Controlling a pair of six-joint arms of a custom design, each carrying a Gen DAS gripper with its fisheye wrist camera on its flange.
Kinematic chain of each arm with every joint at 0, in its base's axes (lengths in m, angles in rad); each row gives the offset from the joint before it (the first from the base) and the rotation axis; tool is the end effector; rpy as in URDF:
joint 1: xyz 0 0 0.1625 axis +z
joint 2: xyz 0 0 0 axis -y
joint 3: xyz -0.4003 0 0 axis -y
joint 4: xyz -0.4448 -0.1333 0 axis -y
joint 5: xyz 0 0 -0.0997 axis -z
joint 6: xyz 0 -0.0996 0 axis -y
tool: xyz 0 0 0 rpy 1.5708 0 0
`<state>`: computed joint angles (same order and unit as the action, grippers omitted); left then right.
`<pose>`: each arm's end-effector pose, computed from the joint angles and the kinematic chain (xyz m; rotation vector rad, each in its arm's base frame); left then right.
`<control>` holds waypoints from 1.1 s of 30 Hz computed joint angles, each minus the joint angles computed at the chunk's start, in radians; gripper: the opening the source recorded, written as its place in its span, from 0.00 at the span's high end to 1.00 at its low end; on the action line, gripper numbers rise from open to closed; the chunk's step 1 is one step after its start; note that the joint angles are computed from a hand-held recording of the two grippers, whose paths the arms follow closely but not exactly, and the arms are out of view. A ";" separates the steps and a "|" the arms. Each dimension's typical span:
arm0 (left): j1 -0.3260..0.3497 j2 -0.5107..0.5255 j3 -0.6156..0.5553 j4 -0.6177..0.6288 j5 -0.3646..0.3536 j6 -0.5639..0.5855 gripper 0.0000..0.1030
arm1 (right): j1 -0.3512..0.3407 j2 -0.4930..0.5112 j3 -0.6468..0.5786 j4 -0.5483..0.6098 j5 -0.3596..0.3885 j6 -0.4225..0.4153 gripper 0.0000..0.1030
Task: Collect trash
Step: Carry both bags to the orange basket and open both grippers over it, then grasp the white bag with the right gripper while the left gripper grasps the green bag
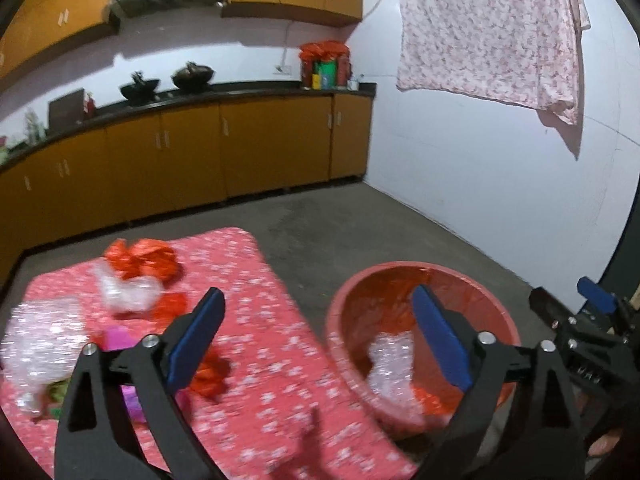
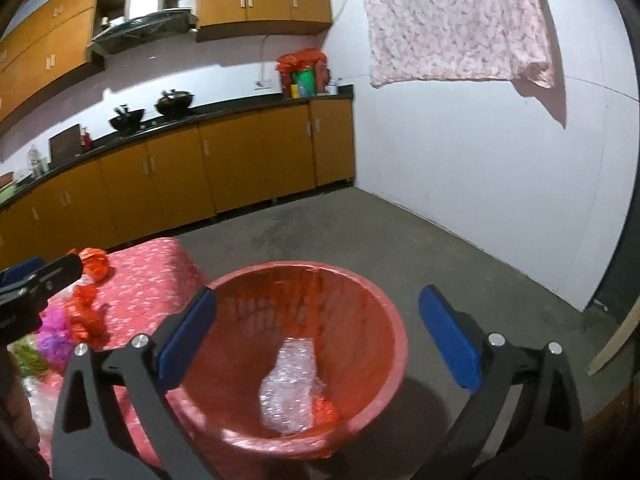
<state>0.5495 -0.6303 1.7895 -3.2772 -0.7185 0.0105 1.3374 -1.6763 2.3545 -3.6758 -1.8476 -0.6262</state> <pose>-0.4205 -0.5017 -0.0133 0.9230 2.2507 -1.1229 0.0076 -0.4267 0.3664 0.1481 -1.9344 1.4036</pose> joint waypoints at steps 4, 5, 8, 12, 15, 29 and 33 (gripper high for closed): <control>-0.020 -0.067 0.091 -0.030 0.075 -0.008 0.03 | 0.044 -0.002 0.028 0.001 0.003 -0.021 0.04; -0.025 -0.087 0.120 -0.042 0.100 -0.009 0.02 | 0.057 -0.006 0.039 0.012 0.007 -0.022 0.04; -0.034 -0.147 0.207 -0.058 0.166 -0.032 0.02 | 0.105 0.002 0.059 0.041 0.007 -0.015 0.04; -0.030 -0.260 0.340 -0.010 0.259 -0.127 0.02 | 0.166 0.028 0.087 0.089 0.007 0.005 0.04; -0.017 -0.337 0.416 0.050 0.309 -0.213 0.02 | 0.213 0.073 0.099 0.106 -0.006 0.004 0.04; 0.056 -0.649 0.641 0.364 0.429 -0.570 0.02 | 0.370 0.405 0.068 0.050 -0.139 0.044 0.04; 0.063 -0.662 0.648 0.370 0.421 -0.585 0.02 | 0.369 0.450 0.039 0.062 -0.172 0.065 0.05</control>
